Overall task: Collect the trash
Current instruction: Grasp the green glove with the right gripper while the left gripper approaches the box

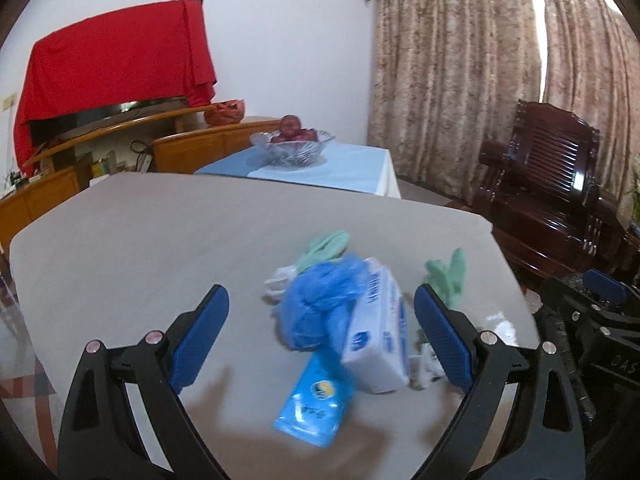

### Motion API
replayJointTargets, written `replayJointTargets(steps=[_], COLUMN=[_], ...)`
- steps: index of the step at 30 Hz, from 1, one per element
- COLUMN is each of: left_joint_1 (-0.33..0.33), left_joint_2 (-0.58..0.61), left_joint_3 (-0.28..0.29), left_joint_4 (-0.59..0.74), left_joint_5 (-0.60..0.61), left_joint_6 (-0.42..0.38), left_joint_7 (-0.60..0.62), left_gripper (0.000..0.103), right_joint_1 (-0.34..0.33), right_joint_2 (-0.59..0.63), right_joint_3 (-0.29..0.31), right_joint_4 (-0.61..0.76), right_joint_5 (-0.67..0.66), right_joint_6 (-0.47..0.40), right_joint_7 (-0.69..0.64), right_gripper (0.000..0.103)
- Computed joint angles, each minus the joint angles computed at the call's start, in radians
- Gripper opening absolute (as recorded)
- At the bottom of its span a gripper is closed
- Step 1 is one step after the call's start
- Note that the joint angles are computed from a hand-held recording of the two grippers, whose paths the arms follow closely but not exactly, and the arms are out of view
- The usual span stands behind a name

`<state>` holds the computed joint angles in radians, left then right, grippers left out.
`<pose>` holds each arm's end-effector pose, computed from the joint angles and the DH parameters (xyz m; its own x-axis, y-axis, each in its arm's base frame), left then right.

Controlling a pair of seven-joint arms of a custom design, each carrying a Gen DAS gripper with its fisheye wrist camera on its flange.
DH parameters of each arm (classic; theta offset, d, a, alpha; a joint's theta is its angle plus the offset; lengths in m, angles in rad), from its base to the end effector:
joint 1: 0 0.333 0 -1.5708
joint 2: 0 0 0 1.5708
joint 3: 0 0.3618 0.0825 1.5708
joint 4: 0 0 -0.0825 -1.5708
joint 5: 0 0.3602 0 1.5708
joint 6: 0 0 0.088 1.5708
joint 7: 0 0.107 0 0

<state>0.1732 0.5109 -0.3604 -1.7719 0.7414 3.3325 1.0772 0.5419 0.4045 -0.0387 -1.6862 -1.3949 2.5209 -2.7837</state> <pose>0.6763 -0.1486 0.4671 -0.3664 -0.9300 0.0301 -0.4586 0.1524 -0.8755 0.6003 0.3456 0.4586 -0.2861 -0.9488 -0.1341 -0.4333 0.2529 -0.8650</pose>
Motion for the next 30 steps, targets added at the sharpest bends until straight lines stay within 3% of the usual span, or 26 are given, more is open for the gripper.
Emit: replayJointTargets(steps=[8, 12, 21, 24, 29, 30], left_joint_1=[0.024, 0.044, 0.082, 0.094, 0.103, 0.106], left_joint_2=[0.049, 0.072, 0.118, 0.128, 0.129, 0.128], left_joint_3=[-0.015, -0.050, -0.116, -0.141, -0.162, -0.167], left_joint_4=[0.057, 0.077, 0.108, 0.109, 0.097, 0.094], left_joint_5=[-0.036, -0.060, -0.112, -0.127, -0.146, -0.149], left_joint_6=[-0.038, -0.064, -0.088, -0.098, -0.100, -0.102], left_joint_7=[0.022, 0.053, 0.138, 0.163, 0.197, 0.202], left_gripper=[0.091, 0.086, 0.086, 0.086, 0.084, 0.084], right_joint_1=[-0.011, -0.012, -0.015, -0.019, -0.029, -0.024], right_joint_2=[0.141, 0.208, 0.296, 0.306, 0.308, 0.304], right_joint_3=[-0.020, -0.035, -0.057, -0.057, -0.057, -0.067], right_joint_4=[0.161, 0.240, 0.332, 0.339, 0.326, 0.318], right_joint_5=[0.132, 0.242, 0.451, 0.505, 0.565, 0.561], right_joint_6=[0.072, 0.075, 0.105, 0.121, 0.170, 0.189], right_joint_7=[-0.115, -0.223, -0.404, -0.448, -0.510, -0.507], right_gripper=[0.079, 0.070, 0.056, 0.046, 0.016, 0.014])
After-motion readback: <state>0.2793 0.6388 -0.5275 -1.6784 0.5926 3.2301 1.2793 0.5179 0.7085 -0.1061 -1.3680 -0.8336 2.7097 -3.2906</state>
